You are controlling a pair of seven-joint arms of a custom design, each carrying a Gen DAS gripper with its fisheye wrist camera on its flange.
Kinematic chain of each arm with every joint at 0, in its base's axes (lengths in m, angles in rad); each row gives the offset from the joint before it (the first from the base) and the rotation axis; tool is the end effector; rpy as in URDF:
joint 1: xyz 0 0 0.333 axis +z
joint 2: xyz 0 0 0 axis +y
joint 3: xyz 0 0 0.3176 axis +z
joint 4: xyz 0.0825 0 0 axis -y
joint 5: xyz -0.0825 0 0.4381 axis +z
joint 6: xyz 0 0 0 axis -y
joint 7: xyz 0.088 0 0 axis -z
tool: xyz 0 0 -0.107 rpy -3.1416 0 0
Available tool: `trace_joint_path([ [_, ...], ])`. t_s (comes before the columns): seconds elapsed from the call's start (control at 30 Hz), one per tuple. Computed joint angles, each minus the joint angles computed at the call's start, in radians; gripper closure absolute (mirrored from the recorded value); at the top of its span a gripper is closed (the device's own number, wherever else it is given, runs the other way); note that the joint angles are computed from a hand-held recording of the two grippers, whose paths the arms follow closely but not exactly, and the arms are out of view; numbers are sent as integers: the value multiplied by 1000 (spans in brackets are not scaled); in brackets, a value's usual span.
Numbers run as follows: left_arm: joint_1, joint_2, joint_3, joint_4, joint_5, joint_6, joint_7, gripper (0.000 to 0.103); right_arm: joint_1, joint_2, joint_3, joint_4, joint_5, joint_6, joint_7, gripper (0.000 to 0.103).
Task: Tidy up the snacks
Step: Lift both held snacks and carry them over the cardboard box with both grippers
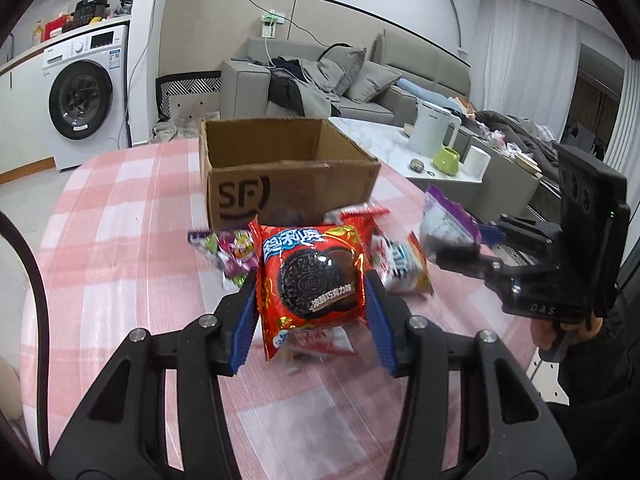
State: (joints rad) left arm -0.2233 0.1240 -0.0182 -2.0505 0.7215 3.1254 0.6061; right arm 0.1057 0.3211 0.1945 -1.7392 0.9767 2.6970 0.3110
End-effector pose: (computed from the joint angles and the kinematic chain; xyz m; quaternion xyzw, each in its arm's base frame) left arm 0.6221 -0.2115 0.4491 -0.6307 0.6253 -0.3915 0.2407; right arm 0.7099 0.1770 0.4307 -0.8240 0.3550 -0.1524 0.4143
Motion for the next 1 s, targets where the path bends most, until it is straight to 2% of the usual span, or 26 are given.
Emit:
trace_joint_path([
  [0.37,-16,83,37,137,-18,-43,25,56,1,33,2,80,-41,14,76,59],
  [0.63,-21,148,60,253,-53,-68,72,56,-2,99,13,190,-109,10,168,59],
  [1.0,6,252,38,402,-218,-108,250,56,4,198,30,346,-238,-4,310,59],
])
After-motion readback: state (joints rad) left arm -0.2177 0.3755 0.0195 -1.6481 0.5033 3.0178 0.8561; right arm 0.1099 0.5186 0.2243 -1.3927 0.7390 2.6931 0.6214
